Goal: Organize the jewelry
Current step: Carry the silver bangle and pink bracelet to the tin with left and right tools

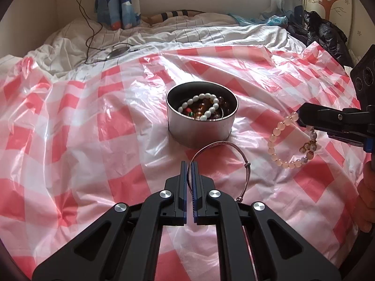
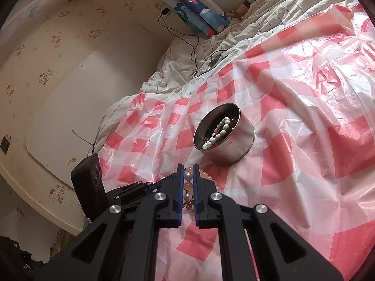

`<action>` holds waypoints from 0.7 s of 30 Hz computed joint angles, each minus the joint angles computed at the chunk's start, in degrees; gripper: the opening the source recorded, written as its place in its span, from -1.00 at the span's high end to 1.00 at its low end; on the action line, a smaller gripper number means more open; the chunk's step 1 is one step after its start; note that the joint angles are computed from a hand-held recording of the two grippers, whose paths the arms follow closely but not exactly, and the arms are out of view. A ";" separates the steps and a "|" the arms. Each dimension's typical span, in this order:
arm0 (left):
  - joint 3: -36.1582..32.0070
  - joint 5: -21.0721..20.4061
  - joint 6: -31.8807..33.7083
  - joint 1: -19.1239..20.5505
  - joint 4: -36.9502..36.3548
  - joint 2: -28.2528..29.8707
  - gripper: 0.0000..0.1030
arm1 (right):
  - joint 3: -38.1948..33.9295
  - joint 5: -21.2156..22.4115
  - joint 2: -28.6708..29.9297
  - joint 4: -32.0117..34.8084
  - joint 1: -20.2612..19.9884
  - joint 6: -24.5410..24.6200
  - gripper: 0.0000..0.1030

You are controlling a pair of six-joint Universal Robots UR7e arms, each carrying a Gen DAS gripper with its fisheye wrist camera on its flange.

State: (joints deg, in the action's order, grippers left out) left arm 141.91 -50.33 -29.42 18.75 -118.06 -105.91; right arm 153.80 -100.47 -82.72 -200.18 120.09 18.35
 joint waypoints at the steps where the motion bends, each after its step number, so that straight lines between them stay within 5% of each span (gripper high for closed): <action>1: -0.05 0.14 0.17 -0.02 -0.41 0.27 0.94 | 0.01 0.11 -0.02 -0.02 -0.10 -0.05 0.84; 21: -0.51 2.58 1.53 -1.35 -6.03 4.20 0.94 | 1.08 1.26 -0.81 -1.37 -1.89 0.36 0.84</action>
State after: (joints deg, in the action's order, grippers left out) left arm 141.40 -47.75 -27.89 17.40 -124.08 -101.71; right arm 154.88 -99.21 -83.54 -201.55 118.20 18.71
